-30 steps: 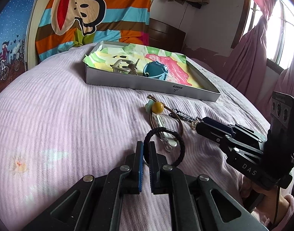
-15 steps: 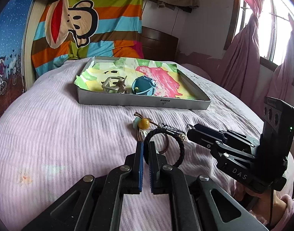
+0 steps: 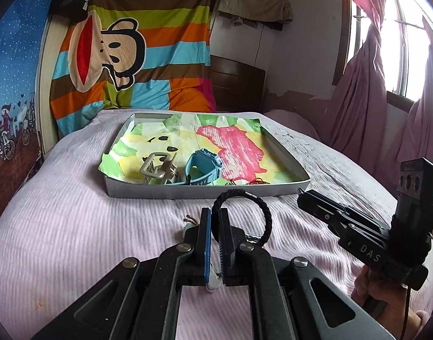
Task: Organize jewelry
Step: 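Carry the hair tie into the tray and open the left gripper while the right gripper releases the ring there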
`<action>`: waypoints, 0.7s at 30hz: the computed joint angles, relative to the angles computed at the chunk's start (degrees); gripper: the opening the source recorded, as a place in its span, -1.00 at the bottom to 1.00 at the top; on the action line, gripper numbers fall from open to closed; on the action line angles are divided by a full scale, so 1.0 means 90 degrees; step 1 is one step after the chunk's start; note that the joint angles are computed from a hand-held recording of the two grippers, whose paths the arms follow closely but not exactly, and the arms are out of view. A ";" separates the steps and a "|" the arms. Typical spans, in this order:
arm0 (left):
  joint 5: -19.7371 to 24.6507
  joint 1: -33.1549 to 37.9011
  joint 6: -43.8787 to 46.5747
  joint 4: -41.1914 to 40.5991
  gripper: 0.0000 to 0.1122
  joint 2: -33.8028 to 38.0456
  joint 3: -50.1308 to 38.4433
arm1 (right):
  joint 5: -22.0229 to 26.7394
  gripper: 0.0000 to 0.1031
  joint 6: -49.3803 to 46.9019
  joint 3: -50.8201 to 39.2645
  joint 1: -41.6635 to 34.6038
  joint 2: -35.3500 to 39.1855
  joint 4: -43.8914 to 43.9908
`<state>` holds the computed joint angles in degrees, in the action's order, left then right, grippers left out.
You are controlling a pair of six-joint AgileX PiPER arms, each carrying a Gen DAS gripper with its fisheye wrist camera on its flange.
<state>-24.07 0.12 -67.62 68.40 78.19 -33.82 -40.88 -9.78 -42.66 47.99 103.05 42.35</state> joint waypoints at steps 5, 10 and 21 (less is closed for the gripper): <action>0.0195 -0.0033 -0.0066 -0.0413 -0.91 0.0486 -0.0547 | -0.0093 -0.65 0.0034 -0.0011 -0.0217 -0.0083 -0.0069; 0.0654 -0.0145 -0.0450 -0.0545 -0.91 0.0982 -0.1291 | 0.0083 -0.65 -0.0014 -0.0344 -0.0525 0.0013 -0.0309; 0.1572 -0.0630 -0.0927 -0.0211 -0.91 0.1994 -0.2556 | 0.0781 -0.65 0.1101 -0.1486 -0.1402 0.0868 -0.1607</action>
<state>-9.91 -5.55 -75.96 66.50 96.14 -56.82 -33.85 0.13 -56.04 35.37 110.86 27.88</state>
